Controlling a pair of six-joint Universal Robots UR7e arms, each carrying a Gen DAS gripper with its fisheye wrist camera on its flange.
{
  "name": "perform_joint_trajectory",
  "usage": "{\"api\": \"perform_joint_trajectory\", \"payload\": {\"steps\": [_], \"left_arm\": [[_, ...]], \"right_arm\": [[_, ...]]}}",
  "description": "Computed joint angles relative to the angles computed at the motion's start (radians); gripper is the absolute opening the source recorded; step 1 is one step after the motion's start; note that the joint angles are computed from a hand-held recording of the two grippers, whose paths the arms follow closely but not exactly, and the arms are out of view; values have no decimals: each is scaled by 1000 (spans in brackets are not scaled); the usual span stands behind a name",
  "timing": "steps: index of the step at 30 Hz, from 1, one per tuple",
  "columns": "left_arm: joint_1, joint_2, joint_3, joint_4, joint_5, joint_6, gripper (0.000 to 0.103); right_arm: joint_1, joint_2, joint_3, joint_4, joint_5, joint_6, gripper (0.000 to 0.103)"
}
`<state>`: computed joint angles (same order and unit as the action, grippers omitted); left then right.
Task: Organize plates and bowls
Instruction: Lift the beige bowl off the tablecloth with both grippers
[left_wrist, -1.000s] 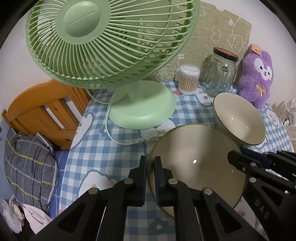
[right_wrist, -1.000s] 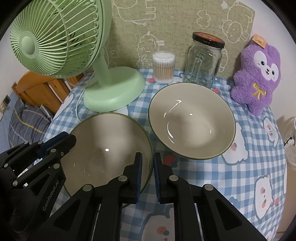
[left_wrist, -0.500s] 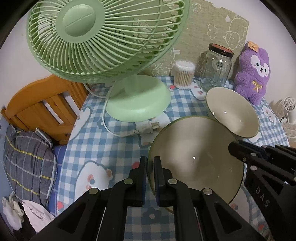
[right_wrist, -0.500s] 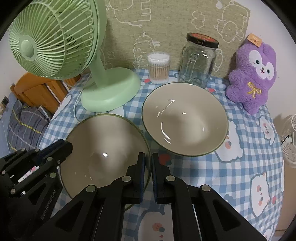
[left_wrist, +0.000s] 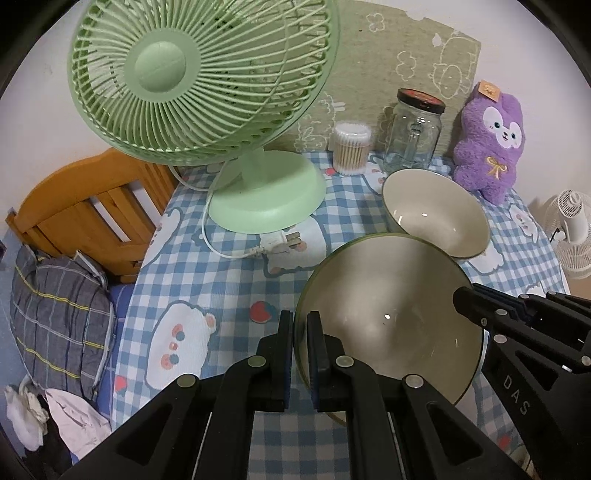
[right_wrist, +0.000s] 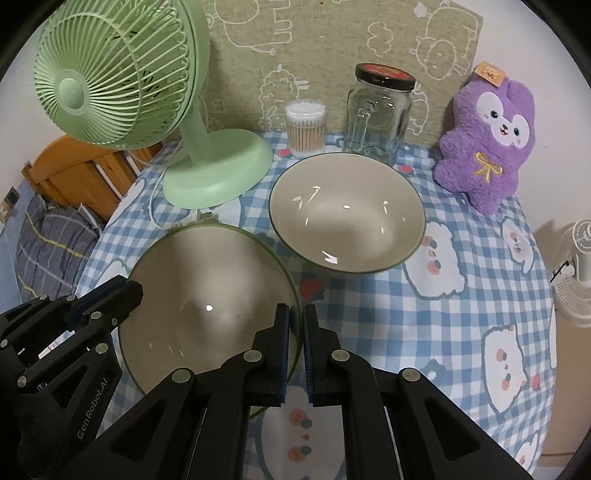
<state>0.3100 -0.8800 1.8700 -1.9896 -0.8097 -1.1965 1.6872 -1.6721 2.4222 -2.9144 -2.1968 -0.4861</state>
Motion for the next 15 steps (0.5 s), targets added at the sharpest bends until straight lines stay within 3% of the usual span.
{"api": "perform_joint_trajectory", "payload": {"steps": [15], "left_arm": [[-94, -4, -2, 78, -39, -102, 3]], "right_arm": [[8, -188, 53, 157, -7, 18, 10]]}}
